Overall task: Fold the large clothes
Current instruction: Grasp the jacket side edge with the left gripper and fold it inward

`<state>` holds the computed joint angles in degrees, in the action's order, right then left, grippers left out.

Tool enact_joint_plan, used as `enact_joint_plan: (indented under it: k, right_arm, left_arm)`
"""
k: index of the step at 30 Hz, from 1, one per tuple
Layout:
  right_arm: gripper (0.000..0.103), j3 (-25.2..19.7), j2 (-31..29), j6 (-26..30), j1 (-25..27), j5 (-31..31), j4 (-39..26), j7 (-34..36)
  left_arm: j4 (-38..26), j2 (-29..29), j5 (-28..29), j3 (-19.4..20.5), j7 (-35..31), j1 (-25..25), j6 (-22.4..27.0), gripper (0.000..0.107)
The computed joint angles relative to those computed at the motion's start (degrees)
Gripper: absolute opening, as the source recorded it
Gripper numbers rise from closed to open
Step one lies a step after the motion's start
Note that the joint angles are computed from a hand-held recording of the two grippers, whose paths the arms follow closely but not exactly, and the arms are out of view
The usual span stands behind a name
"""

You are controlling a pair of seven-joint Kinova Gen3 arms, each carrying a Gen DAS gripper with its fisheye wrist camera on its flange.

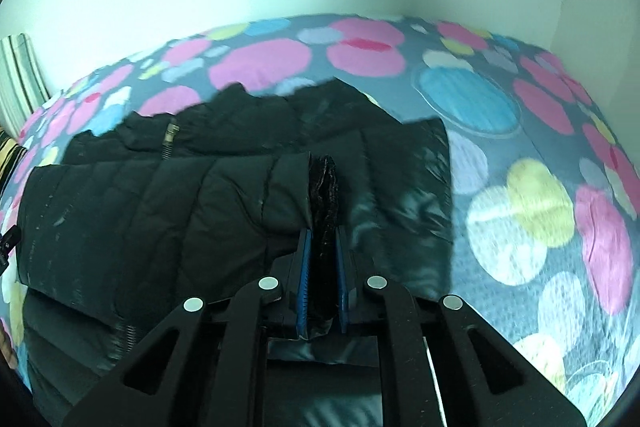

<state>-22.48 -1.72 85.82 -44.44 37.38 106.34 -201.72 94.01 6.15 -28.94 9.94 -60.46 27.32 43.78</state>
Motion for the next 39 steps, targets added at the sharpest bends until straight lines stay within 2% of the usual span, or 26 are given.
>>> enact_joint_plan:
  k: [4,6,12,18,21,23,24,28,32,35,39]
  right_arm:
    - [0.012,1.10,0.09,-3.95,1.10,-1.44,2.36,0.98]
    - [0.013,1.31,0.38,-6.06,1.49,-1.61,3.80,0.59]
    - [0.015,1.24,0.06,-7.59,1.60,-1.24,5.07,-0.24]
    - [0.017,0.46,1.06,-2.55,0.22,-0.15,2.19,0.25]
    - [0.025,-0.50,0.70,1.69,-1.25,1.30,0.13,-0.86]
    - [0.031,-1.18,0.74,4.20,-2.25,3.11,-1.32,-1.82]
    - [0.031,-1.19,1.01,4.71,-2.53,3.95,-2.54,-1.27]
    - [0.031,0.25,2.04,0.12,-2.14,5.14,-4.46,2.61]
    - [0.031,2.27,4.65,-4.11,-1.59,3.28,-4.30,5.63]
    - [0.036,3.54,5.33,-6.74,-1.27,2.15,-2.56,5.98]
    - [0.036,4.12,5.61,-9.09,-1.34,2.85,-0.60,4.39]
  left_arm:
    - [-2.11,3.56,-3.03,-0.11,0.70,2.33,3.41,0.071]
    - [-2.09,4.38,-4.08,-0.60,0.84,3.28,3.59,0.071]
    - [-1.41,5.64,-4.94,-1.80,1.26,4.58,2.65,0.073]
    - [-0.97,3.00,-7.98,-2.24,3.22,6.00,3.58,0.072]
    - [-1.43,0.24,-4.06,-0.73,0.85,3.39,3.11,0.072]
    - [-1.46,-0.86,-3.96,0.04,1.12,3.09,1.92,0.072]
    - [-1.40,-1.13,-3.99,0.58,1.04,3.04,0.81,0.072]
    - [-2.44,0.87,-2.81,2.17,-0.88,3.83,-0.39,0.072]
    - [-4.27,4.33,0.33,1.82,-2.45,5.18,1.95,0.072]
    - [-3.57,5.39,0.21,0.57,-2.06,6.37,0.97,0.074]
    - [-3.42,6.43,-0.50,-0.43,-2.19,7.47,0.57,0.077]
